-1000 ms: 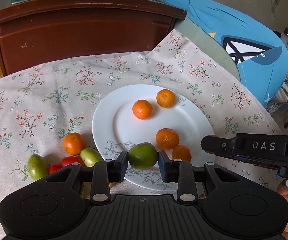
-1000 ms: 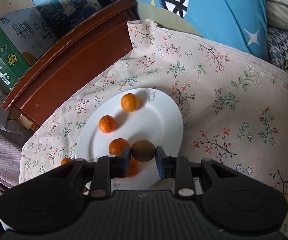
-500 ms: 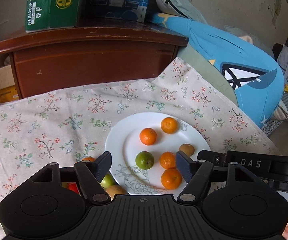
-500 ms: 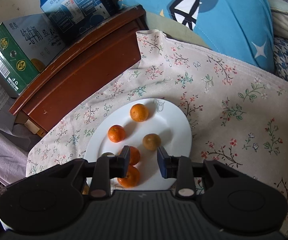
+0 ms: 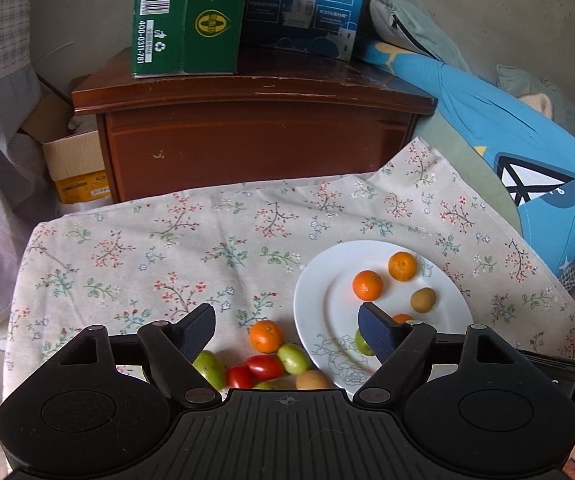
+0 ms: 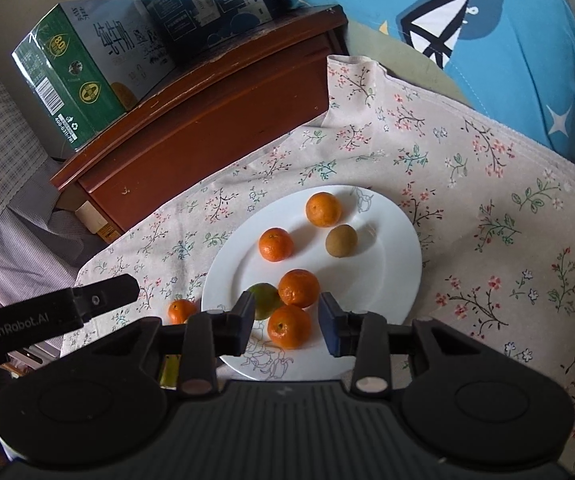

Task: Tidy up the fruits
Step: 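Withdraw both open tools from the plate, then grasp another brown kiwi from the cluster with the right tool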

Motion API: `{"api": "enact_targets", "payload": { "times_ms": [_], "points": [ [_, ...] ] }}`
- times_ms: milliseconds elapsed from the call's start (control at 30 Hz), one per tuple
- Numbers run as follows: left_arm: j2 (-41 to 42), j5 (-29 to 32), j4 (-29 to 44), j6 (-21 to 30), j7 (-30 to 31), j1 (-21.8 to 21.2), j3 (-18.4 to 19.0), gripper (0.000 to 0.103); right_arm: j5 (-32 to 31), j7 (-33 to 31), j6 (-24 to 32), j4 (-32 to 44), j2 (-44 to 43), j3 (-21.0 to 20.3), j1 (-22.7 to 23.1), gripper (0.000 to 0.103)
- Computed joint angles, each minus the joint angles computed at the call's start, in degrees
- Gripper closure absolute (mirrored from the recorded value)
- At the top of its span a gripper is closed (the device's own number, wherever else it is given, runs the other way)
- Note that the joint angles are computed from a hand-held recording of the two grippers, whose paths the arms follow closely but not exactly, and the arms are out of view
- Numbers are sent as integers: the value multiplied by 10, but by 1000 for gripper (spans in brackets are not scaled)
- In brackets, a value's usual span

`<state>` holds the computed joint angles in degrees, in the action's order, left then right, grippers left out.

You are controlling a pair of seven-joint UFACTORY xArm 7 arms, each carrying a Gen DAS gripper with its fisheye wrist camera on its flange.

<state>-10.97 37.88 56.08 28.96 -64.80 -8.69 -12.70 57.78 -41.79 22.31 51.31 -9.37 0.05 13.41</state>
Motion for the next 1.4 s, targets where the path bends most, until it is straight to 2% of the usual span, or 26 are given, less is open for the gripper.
{"api": "enact_targets", "payload": {
  "times_ms": [100, 300, 400, 533, 733, 900, 1033, 1167, 1400],
  "points": [
    [-17, -7, -8, 19, -3, 2, 1, 23, 0, -19, 5, -8, -11, 2, 6, 66],
    [-56, -36, -38, 24, 9, 14, 2, 23, 5, -63, 16, -27, -31, 0, 26, 65],
    [-74, -38, -53, 25, 15, 24, -6, 12, 8, -83, 28, -32, -36, -1, 35, 65],
    [-87, -33, -63, 31, 18, 37, -16, 11, 7, -99, 43, -38, -38, 1, 42, 65],
    [-93, -72, -88, 3, 38, 41, -3, 11, 1, -121, 57, -46, -35, 7, 47, 65],
    [-90, -87, -102, -4, 46, 49, -7, 11, -3, -133, 70, -45, -26, 11, 48, 65],
    [-84, -125, -111, -6, 70, 39, 4, 11, -10, -132, 67, -45, -17, 18, 46, 65],
    [-72, -119, -107, 12, 69, 45, -4, 11, -8, -143, 58, -45, -10, 24, 49, 65],
    [-58, -138, -105, 14, 80, 35, 8, 11, -8, -154, 31, -42, 10, 36, 53, 65]
  ]
}}
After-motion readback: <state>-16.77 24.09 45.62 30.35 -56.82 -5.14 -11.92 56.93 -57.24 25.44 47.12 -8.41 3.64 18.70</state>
